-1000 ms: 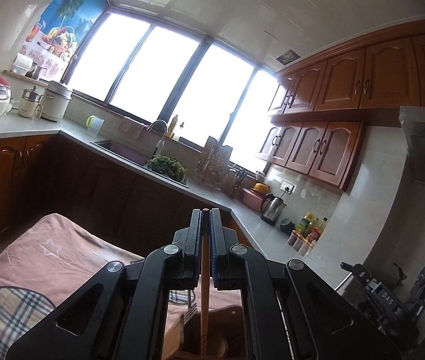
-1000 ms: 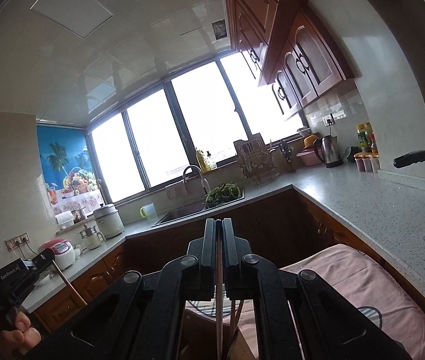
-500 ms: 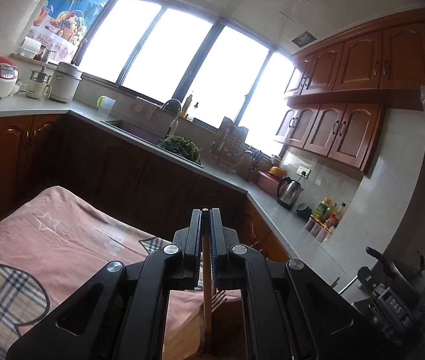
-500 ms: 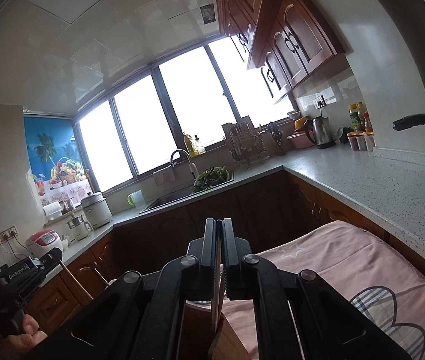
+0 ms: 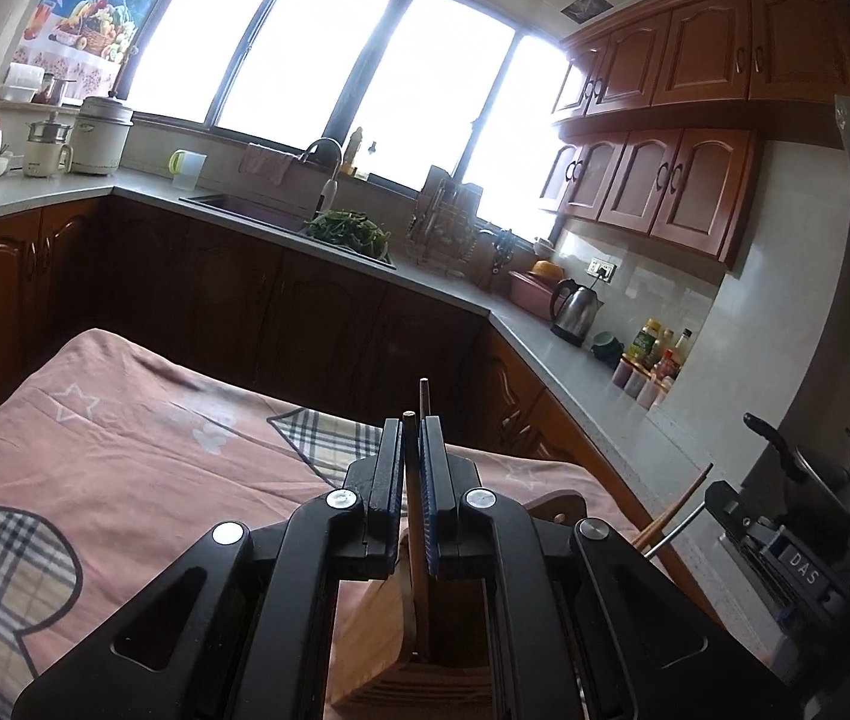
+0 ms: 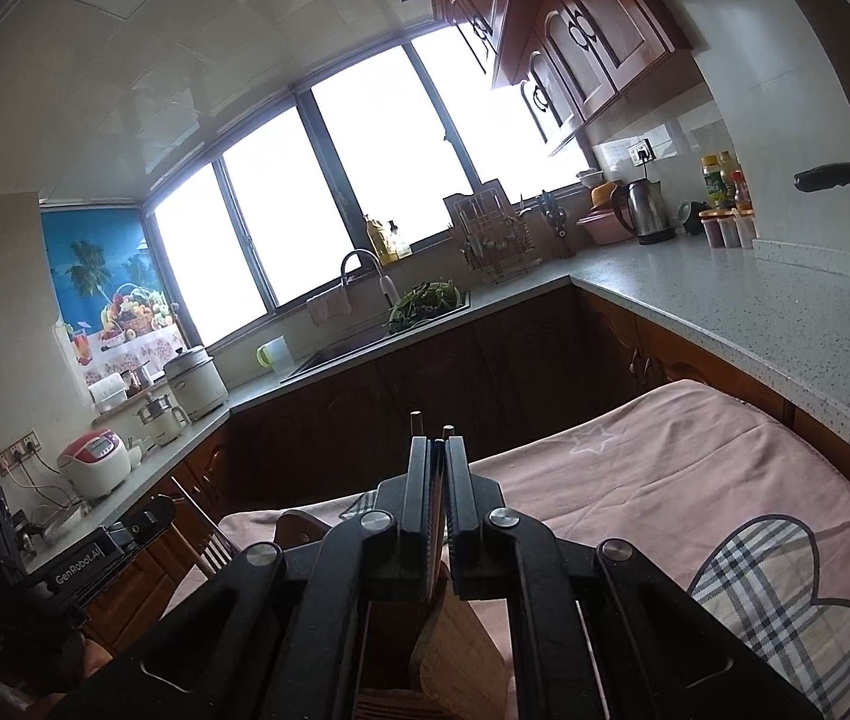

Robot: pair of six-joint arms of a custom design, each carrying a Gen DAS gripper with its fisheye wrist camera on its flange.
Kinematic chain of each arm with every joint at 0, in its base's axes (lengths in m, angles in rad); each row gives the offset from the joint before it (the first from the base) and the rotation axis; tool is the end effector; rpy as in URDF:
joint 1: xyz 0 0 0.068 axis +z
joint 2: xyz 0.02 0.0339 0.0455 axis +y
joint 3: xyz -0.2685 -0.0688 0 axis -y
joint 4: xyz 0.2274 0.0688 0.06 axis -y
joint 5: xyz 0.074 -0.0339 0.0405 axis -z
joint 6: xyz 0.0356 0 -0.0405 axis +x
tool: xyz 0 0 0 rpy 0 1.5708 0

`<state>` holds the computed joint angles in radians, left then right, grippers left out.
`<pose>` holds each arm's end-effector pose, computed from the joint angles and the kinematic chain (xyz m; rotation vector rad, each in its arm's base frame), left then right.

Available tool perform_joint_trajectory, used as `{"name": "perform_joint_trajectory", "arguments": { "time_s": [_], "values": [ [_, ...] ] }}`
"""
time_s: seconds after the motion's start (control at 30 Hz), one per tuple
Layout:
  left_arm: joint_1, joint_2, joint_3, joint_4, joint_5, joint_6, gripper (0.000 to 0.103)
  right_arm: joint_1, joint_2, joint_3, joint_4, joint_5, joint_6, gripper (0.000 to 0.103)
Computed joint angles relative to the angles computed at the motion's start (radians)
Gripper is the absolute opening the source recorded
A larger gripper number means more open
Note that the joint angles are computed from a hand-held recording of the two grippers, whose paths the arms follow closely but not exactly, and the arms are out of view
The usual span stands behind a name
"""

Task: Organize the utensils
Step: 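Lower both chopsticks into the wooden holder and open both tools, then move both open tools back down to the remaining utensils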

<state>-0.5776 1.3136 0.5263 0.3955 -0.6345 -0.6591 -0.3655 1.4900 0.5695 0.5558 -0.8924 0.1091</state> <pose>0.2206 -0.1186 0.2152 -0.4801 1.8274 -0.2218 0.2656 -0.0720 0.2021 -0.1495 1.8433 0.6787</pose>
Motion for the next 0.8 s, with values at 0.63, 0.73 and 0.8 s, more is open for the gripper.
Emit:
{"name": "perform_joint_trajectory", "arguments": {
  "time_s": [0.63,0.73,0.8],
  "values": [
    [-0.069,-0.163,0.023,-0.325,-0.079,-0.130,0.083,-0.113,-0.057,0.016,-0.133,-0.116,0.003,0.091],
    [-0.113,-0.197,0.029,-0.447,-0.093,-0.197,0.085,-0.156,-0.084,0.024,-0.247,-0.156,-0.070,0.093],
    [-0.148,-0.207,0.035,-0.534,-0.100,-0.253,0.085,-0.189,-0.103,0.028,-0.335,-0.187,-0.135,0.093]
  ]
}}
